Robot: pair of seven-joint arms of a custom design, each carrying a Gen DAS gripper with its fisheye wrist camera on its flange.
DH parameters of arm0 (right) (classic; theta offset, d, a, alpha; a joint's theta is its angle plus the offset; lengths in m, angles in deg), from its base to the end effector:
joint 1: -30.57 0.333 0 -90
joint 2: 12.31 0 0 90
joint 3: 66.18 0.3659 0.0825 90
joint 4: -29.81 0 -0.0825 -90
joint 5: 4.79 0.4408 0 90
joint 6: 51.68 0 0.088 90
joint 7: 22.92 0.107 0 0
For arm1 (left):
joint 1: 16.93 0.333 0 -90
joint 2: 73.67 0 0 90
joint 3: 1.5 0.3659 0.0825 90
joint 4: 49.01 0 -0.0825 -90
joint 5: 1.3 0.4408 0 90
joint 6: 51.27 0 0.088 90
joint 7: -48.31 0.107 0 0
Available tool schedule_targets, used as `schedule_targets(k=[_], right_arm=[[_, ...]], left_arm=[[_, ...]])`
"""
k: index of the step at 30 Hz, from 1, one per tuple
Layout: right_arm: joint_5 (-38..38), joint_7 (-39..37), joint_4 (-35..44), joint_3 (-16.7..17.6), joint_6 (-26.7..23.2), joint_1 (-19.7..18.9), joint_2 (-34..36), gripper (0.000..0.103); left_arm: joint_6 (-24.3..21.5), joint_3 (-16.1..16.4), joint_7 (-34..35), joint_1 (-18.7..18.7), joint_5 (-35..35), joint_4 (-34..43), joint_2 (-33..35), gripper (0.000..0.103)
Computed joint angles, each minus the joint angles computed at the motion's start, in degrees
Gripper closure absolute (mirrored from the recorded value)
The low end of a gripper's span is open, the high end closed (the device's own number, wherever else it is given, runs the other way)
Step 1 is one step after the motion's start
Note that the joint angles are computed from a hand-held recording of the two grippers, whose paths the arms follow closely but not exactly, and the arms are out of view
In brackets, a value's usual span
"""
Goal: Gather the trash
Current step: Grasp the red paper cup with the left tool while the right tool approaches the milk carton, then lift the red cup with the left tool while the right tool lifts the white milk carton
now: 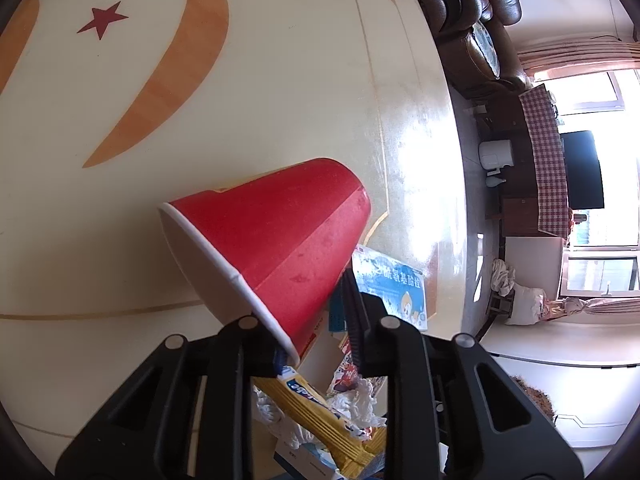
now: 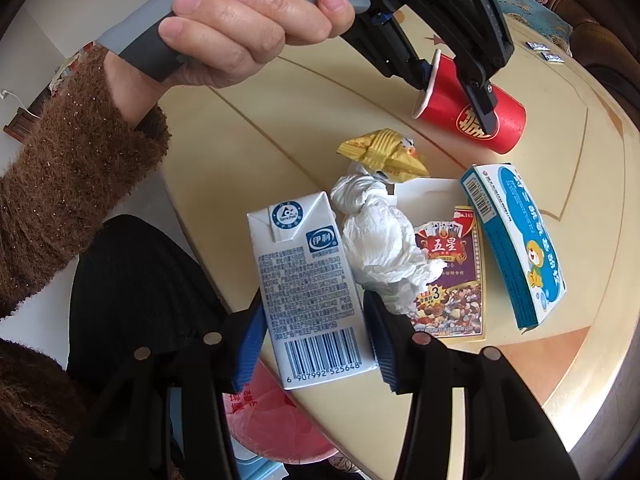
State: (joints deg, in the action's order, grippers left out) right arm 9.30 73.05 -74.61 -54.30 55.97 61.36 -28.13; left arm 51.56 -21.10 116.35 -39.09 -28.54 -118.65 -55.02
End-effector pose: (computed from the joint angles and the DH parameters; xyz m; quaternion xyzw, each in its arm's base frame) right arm 0.3716 0.3919 0.7259 -0.8703 0.4556 0.0299 0.1847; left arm 0.5591 -0.4831 0.6920 0.5747 -0.7556 0.1939 0.2473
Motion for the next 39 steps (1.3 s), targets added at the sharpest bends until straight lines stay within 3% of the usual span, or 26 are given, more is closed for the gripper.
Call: schedule_targets(k=[4, 13, 27, 39], right_arm=[[-0.34, 0.4, -0.88, 0.22, 0.18, 0.07, -1.29, 0.056], [-0.45, 1.53, -1.1, 0.38, -0.11, 0.11, -2.61, 0.061], [-2.27, 2.01, -1.2, 0.95, -0.16, 0.39, -4.13, 0.061], [-5.56, 7.42, -2.16, 1.72, 0.29, -1.3, -8.17, 0.061]], left_arm=[[0.32, -0.04, 0.23, 0.05, -0.32, 0.07, -0.25, 0.089], [1.05, 0.27, -0.1, -0.18, 0.87, -0.45, -1.05, 0.094], [1.0, 0.62, -0.63, -1.03, 4.46, 0.03, -2.23, 0.094], [-0.38, 1.04, -2.11, -2.28, 9.01, 1.5, -4.69, 0.094]])
